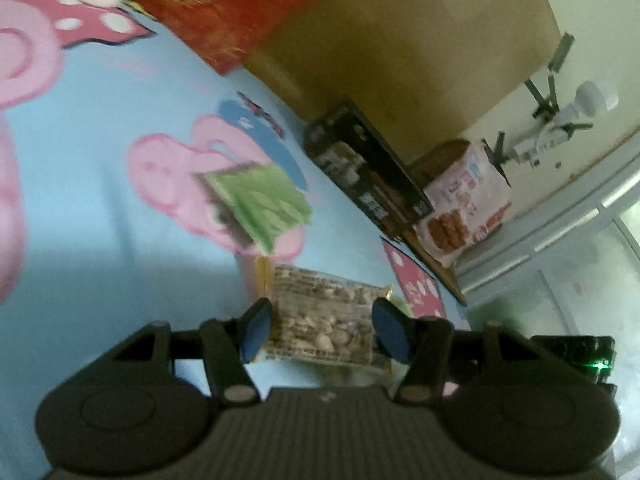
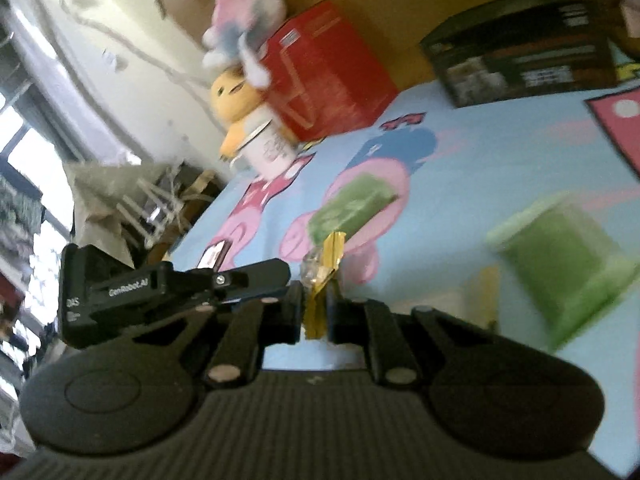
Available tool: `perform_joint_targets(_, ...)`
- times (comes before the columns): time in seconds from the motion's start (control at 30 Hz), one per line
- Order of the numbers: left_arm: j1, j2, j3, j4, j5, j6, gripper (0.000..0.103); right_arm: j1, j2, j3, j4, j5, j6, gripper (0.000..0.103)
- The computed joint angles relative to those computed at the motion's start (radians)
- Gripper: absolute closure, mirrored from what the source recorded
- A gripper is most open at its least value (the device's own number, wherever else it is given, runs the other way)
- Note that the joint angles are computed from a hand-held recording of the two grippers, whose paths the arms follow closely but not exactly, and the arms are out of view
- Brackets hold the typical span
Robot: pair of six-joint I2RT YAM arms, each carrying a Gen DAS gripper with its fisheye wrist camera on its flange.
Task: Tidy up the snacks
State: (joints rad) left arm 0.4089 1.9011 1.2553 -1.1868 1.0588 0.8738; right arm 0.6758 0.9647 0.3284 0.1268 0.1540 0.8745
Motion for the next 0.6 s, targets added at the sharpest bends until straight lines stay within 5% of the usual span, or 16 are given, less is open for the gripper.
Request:
perform_joint_targets(0.2,0.134,-0.019,-0.004,-0.063,-0.037,0.125,0.047,0.123,0.189,0.104,-0.008,0.082,-0.092,0.083)
perform_joint_targets(0.3,0.180,0.001,0.017,-0.105,-0.041,0.183,0.048,0.184,0.271,0.156,-0.046,0.131,-0.172,0.069)
perform_joint_targets(0.43,0.204,0.006,0.029,-0.108,-0.036,0.197,0.049,0.299,0.348,0.231,-0.122,0.278,-0.322,0.037)
perform_joint_targets(0.6,0.192,-0.014,0.012,-0.095,-0.044,0.222,0.049,0.334,0.421,0.287,-0.193,0.345,-0.425,0.037)
